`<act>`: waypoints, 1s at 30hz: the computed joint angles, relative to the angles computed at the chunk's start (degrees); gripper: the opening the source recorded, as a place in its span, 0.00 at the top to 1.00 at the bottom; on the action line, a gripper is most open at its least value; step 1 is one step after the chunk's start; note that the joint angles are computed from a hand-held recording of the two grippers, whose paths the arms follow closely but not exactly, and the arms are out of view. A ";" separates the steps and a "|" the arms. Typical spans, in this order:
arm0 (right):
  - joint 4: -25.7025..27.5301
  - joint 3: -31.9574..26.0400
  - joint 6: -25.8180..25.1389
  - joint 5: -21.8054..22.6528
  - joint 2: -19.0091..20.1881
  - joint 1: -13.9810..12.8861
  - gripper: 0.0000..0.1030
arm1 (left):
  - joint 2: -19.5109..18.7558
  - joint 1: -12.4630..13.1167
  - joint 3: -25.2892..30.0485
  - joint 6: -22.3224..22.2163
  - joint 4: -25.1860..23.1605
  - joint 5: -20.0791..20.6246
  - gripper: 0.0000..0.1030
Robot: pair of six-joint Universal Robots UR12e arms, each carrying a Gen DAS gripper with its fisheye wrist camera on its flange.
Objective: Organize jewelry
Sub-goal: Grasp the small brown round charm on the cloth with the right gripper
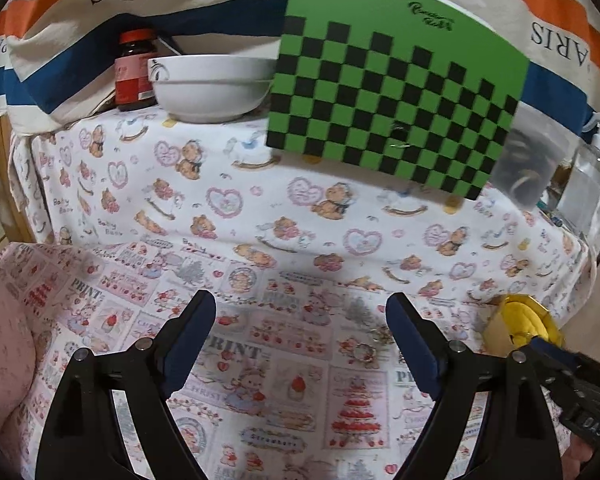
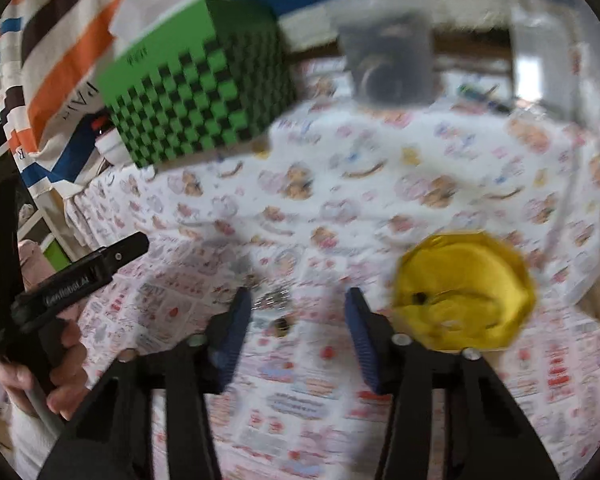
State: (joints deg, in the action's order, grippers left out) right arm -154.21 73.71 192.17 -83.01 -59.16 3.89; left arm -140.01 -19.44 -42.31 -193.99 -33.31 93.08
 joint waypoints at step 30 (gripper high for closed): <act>16.93 -10.59 -2.46 -10.32 6.82 3.11 0.86 | -0.44 0.16 1.01 -1.59 -2.11 -0.88 0.17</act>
State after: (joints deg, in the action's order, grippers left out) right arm -137.29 63.11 189.71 -93.33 -52.34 7.00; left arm -140.45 -19.28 -41.29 -195.58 -35.42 92.21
